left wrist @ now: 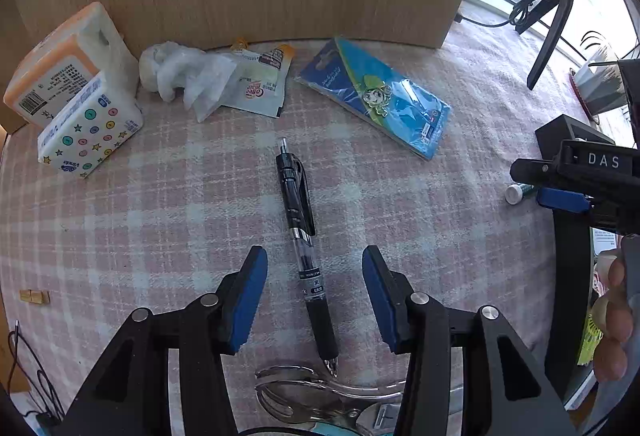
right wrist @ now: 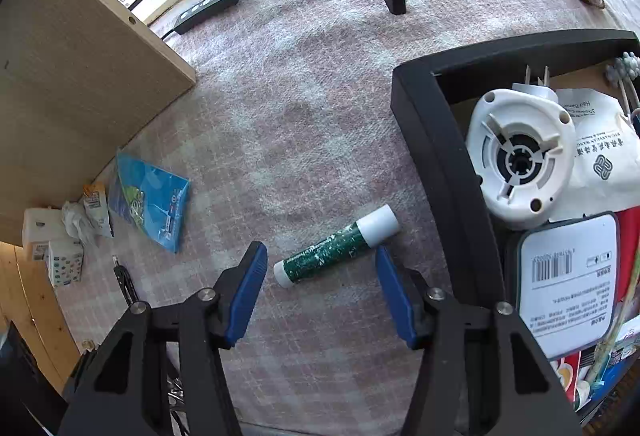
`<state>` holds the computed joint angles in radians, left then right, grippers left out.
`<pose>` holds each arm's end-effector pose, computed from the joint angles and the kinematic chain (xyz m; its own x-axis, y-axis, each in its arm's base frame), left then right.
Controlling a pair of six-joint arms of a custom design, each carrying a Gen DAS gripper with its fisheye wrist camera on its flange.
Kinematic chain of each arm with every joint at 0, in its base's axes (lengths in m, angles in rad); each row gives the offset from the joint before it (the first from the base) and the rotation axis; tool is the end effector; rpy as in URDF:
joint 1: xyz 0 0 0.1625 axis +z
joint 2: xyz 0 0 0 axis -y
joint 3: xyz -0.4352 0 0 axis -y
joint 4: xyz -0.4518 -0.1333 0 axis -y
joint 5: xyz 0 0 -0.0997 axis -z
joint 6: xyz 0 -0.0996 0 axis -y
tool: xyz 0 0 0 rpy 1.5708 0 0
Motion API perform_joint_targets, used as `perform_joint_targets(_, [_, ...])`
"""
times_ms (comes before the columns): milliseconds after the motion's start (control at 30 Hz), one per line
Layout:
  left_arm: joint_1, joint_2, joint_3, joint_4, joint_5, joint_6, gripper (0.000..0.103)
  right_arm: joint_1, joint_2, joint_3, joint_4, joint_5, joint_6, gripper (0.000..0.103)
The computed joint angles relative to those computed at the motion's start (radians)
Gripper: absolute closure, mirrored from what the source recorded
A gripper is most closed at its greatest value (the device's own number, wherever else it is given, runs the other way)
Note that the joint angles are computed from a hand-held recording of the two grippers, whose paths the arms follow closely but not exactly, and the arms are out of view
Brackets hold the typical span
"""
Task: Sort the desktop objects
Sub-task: 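Grasp the black pen with the left tool while the right tool grasps the glue stick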
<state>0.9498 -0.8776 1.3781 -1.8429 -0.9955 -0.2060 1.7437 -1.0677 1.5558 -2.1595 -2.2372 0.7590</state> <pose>-0.2854 -0.7212 0.1765 -0.7137 0.4139 -0.5651 0.4298 0.8958 0.1132 0.1938 -0.6929 0.2640 -0.6873 0.6208 0.3771 0.4160 0.7621 -0.4961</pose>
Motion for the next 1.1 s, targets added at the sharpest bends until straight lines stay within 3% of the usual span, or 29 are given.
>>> perform_joint_targets(233, [0.008, -0.005, -0.005, 0.002, -0.01, 0.0, 0.057, 0.02, 0.049, -0.05, 0.054, -0.058, 0.014, 0.055])
perform_joint_targets(467, [0.003, -0.016, 0.004, -0.009, -0.027, -0.002, 0.057, 0.016, 0.046, -0.059, 0.074, -0.037, 0.104, 0.054])
perform_joint_targets(633, [0.008, -0.019, 0.006, -0.009, -0.044, -0.006, 0.057, 0.038, 0.106, -0.14, 0.222, -0.116, 0.132, 0.054])
perform_joint_targets(700, [0.01, -0.022, 0.009, -0.009, -0.05, -0.004, 0.057, 0.054, 0.137, -0.168, 0.274, -0.159, 0.098, 0.059])
perform_joint_targets(800, [0.012, -0.023, 0.014, -0.004, -0.045, -0.006, 0.057, 0.074, 0.149, -0.158, 0.238, -0.174, -0.01, 0.079])
perform_joint_targets(900, [0.012, -0.026, 0.026, -0.018, -0.036, -0.007, 0.057, 0.084, 0.135, -0.121, 0.191, -0.163, -0.07, 0.084])
perform_joint_targets(1033, [0.005, -0.035, 0.05, -0.047, -0.016, 0.003, 0.059, 0.088, 0.067, 0.001, 0.028, -0.104, -0.153, 0.087])
perform_joint_targets(1100, [0.0, -0.045, 0.072, -0.077, 0.008, 0.016, 0.082, 0.088, 0.033, 0.061, -0.055, -0.068, -0.177, 0.087])
